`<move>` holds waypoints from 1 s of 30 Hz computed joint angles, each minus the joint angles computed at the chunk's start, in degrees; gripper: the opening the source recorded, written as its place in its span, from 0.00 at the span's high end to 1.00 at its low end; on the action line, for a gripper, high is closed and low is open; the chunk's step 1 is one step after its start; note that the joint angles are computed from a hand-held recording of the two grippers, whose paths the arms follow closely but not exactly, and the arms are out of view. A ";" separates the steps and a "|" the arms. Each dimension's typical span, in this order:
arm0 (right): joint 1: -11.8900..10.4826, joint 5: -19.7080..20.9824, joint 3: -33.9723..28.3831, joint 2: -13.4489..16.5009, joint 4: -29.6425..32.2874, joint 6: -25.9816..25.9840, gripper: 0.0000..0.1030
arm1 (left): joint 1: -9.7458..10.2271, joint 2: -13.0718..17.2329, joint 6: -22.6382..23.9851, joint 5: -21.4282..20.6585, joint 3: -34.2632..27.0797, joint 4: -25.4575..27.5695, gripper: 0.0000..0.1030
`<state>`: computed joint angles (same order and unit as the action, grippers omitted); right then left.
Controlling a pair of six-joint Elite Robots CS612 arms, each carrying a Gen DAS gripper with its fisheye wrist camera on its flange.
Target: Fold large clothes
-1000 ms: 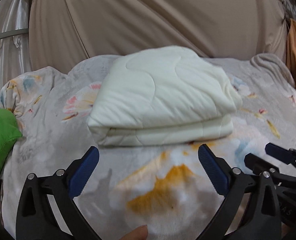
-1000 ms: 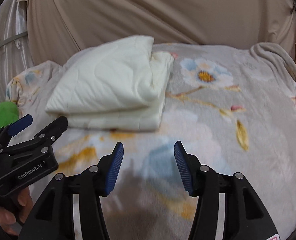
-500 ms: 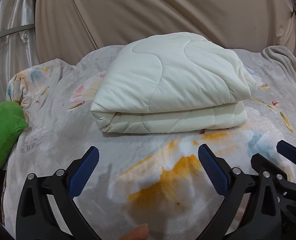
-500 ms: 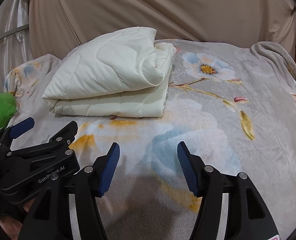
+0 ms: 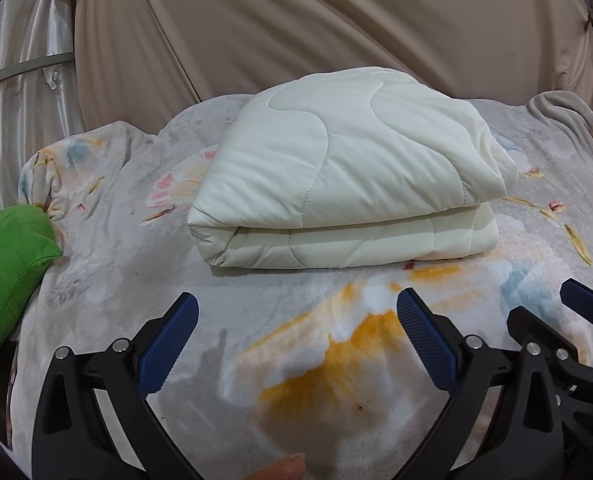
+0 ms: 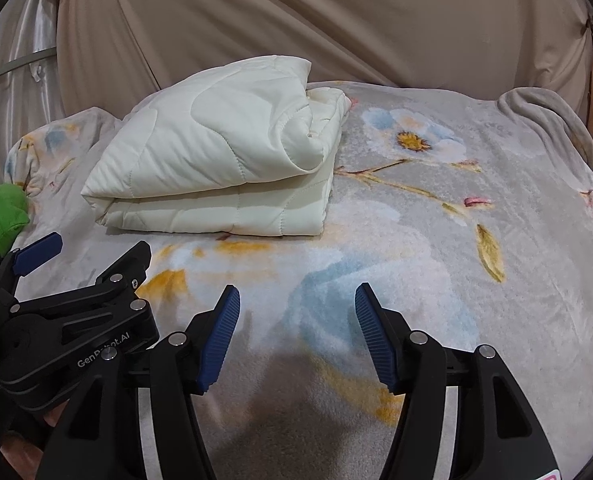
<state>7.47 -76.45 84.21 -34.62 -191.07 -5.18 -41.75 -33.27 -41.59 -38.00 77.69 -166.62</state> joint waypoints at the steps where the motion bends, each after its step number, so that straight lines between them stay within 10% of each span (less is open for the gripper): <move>1: 0.00 -0.05 -0.01 0.01 -0.07 -0.01 0.43 | -0.05 0.00 -0.05 0.20 0.00 0.05 0.06; 30: -0.19 0.01 -0.06 0.05 -0.42 -0.54 0.43 | -0.05 -0.11 -0.13 -0.12 0.02 0.16 0.06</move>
